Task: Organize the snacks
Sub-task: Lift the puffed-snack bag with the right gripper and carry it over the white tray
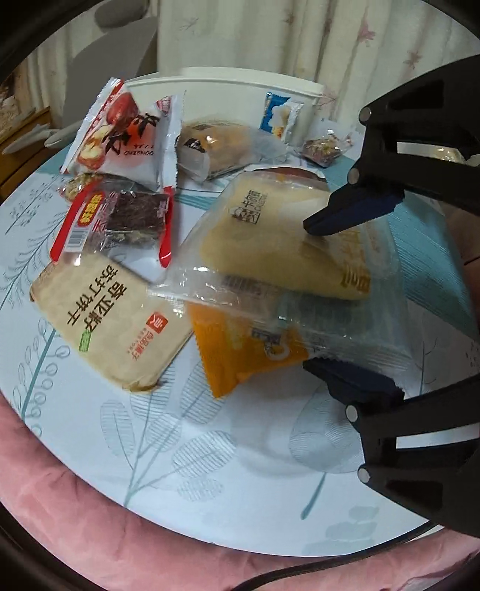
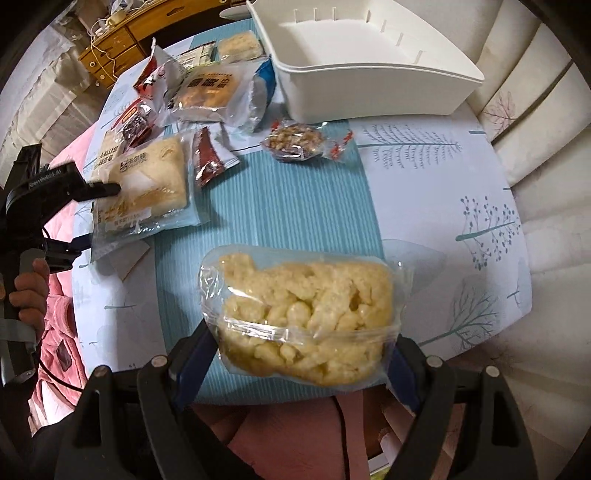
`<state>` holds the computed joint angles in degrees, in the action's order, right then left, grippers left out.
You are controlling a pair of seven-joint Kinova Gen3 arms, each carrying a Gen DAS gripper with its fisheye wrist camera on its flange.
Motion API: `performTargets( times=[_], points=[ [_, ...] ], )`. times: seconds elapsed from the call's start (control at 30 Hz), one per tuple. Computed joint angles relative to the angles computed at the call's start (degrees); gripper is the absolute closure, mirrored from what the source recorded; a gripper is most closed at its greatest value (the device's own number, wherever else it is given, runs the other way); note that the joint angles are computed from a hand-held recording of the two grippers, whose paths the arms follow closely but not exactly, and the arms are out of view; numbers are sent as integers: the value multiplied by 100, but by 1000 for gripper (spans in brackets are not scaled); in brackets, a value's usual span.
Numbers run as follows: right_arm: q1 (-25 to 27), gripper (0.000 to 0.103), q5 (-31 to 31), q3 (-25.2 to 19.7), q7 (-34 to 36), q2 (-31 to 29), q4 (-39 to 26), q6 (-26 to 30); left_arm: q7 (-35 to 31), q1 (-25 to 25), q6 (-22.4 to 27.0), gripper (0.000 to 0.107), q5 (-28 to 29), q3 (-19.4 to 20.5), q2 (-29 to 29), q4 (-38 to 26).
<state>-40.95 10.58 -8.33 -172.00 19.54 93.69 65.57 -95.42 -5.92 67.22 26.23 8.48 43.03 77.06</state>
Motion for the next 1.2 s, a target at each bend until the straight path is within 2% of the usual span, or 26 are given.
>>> performTargets(
  times=[0.07,0.13,0.2,0.47,0.6,0.87,1.2],
  points=[
    [92,20,-13,2,140,-72,70,-46,80,-6,-193,50,128,1,-90,179],
    [190,20,-5,3,326,-138,120,-76,141,-37,-334,62,251,18,-182,327],
    [295,20,-3,3,537,-219,148,-77,158,-110,-612,68,455,48,-378,600],
    [744,20,96,18,1603,-564,206,-131,596,103,-1101,81,582,-25,-1205,1020],
    [1013,20,88,38,2247,-728,217,-227,997,226,-1051,87,484,-88,-1469,920],
    [1563,20,-90,115,3604,-993,187,-429,2161,711,-454,89,-127,-228,-1813,310],
    [2241,20,-429,298,4968,-1273,174,-851,2613,1210,-116,89,-423,-76,-2106,-558]
  ],
)
